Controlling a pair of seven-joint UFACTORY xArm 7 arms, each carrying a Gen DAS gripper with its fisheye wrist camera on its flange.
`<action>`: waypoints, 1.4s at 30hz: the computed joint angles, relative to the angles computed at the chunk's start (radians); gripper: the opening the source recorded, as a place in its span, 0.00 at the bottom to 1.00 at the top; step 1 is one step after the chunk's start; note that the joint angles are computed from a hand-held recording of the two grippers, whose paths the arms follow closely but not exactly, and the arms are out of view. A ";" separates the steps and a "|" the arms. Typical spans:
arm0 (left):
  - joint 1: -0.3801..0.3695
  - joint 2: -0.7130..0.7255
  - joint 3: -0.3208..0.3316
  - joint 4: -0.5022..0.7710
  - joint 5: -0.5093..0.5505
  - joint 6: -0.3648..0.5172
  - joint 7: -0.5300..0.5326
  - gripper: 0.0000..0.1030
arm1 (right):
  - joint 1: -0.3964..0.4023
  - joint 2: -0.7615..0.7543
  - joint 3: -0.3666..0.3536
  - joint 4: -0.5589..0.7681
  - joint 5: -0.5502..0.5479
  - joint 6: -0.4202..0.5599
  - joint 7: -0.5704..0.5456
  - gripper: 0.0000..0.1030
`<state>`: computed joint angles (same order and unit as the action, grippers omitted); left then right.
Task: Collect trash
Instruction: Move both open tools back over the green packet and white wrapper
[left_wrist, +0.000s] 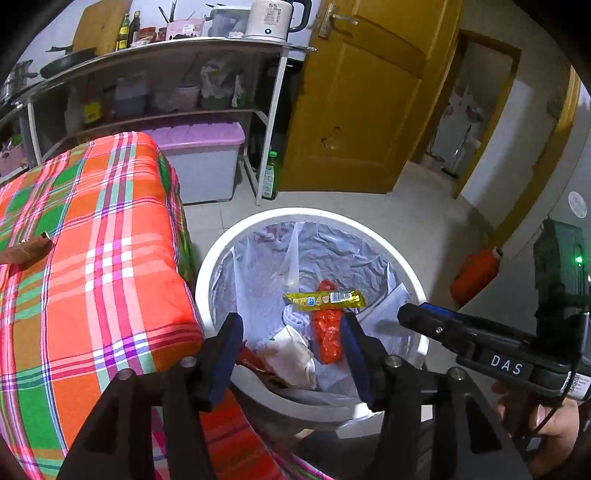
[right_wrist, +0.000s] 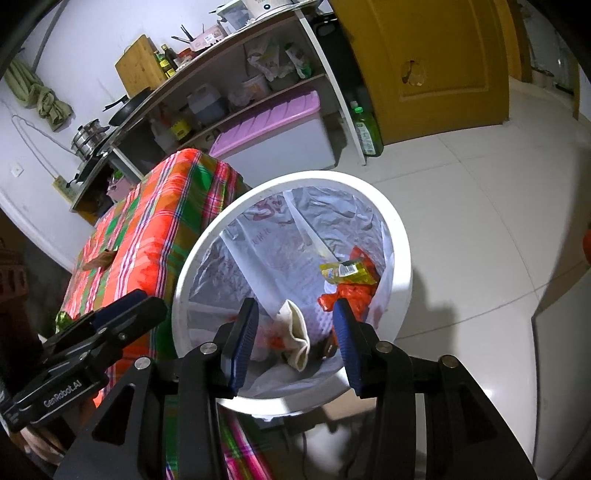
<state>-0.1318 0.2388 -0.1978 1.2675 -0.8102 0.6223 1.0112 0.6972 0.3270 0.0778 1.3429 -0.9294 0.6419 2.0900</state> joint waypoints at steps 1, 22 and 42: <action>0.003 -0.004 -0.001 -0.003 -0.008 0.000 0.007 0.52 | 0.002 -0.001 0.000 0.000 -0.003 0.002 0.002 0.42; 0.044 -0.216 0.116 -0.138 -0.263 0.081 0.212 0.52 | 0.121 0.063 0.027 0.252 -0.065 0.220 -0.157 0.42; 0.087 -0.324 0.228 -0.213 -0.279 0.070 0.243 0.52 | 0.275 0.276 -0.077 0.611 -0.009 0.265 -0.412 0.42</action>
